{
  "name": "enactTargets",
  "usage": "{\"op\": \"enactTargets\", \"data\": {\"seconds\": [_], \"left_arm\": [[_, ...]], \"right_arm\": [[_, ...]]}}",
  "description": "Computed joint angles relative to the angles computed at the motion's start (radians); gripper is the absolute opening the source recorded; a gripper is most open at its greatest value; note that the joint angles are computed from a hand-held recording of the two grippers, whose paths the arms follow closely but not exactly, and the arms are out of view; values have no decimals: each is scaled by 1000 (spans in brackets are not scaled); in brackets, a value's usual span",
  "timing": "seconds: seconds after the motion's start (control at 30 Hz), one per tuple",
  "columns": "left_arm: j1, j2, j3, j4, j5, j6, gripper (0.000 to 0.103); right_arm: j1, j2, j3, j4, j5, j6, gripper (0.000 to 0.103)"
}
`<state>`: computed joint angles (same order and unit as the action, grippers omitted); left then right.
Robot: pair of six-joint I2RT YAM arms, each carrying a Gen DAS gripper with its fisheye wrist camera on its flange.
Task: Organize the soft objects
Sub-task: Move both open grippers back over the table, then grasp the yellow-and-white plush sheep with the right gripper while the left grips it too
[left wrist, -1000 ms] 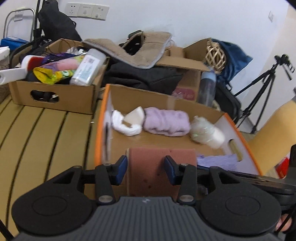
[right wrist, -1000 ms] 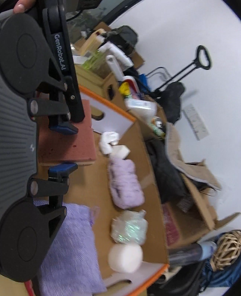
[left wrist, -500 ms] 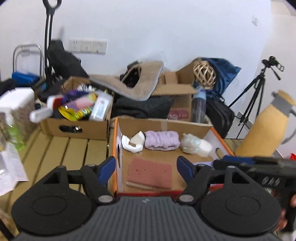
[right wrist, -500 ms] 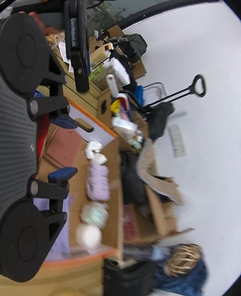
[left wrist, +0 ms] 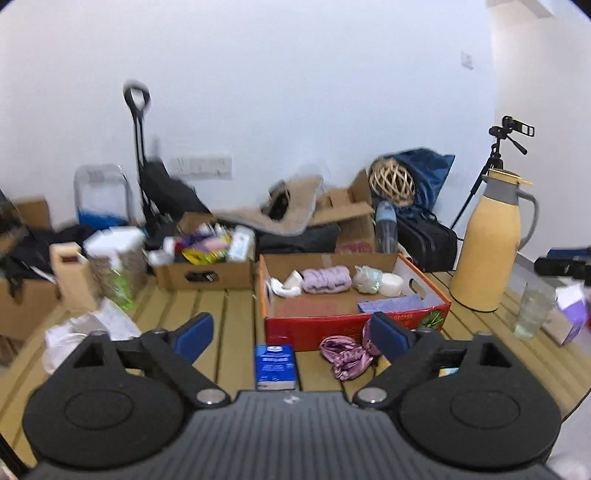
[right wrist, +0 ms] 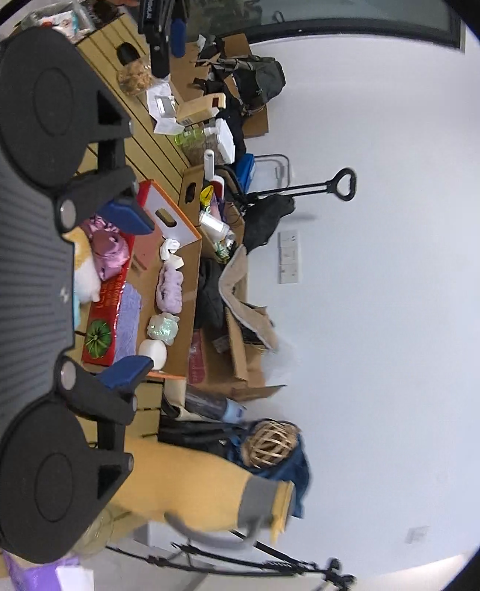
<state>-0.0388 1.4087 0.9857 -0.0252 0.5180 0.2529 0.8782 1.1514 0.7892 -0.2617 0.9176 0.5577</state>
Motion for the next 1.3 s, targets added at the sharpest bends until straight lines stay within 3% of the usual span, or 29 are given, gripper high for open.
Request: {"op": "enactTargets", "data": {"seconds": [0.07, 0.17, 0.33, 0.43, 0.47, 0.67, 0.87, 1.07, 1.17, 1.3], "left_arm": [[33, -147, -224, 164, 10, 26, 100], [106, -314, -453, 243, 109, 71, 101], [246, -538, -657, 162, 252, 107, 103], [264, -571, -667, 85, 274, 163, 103], [253, -569, -666, 91, 268, 161, 103], [166, -452, -662, 201, 196, 76, 103], [1, -147, -580, 362, 59, 1, 103], [-141, 156, -360, 400, -30, -94, 103], [-191, 271, -239, 384, -58, -124, 103], [-234, 370, -125, 382, -87, -150, 101]], "right_arm": [[124, 10, -33, -22, 113, 69, 78], [305, 80, -49, -169, 248, 306, 79], [552, 425, 127, -770, 315, 1106, 79], [655, 544, 165, -905, 288, 1429, 82], [672, 554, 158, -887, 281, 1458, 82], [625, 529, 67, -640, 239, 1274, 82], [430, 431, -145, -54, 169, 778, 80], [154, 467, -237, 448, 4, 322, 77], [17, 532, -210, 600, -86, 134, 77], [-119, 628, -149, 727, -195, -24, 71]]}}
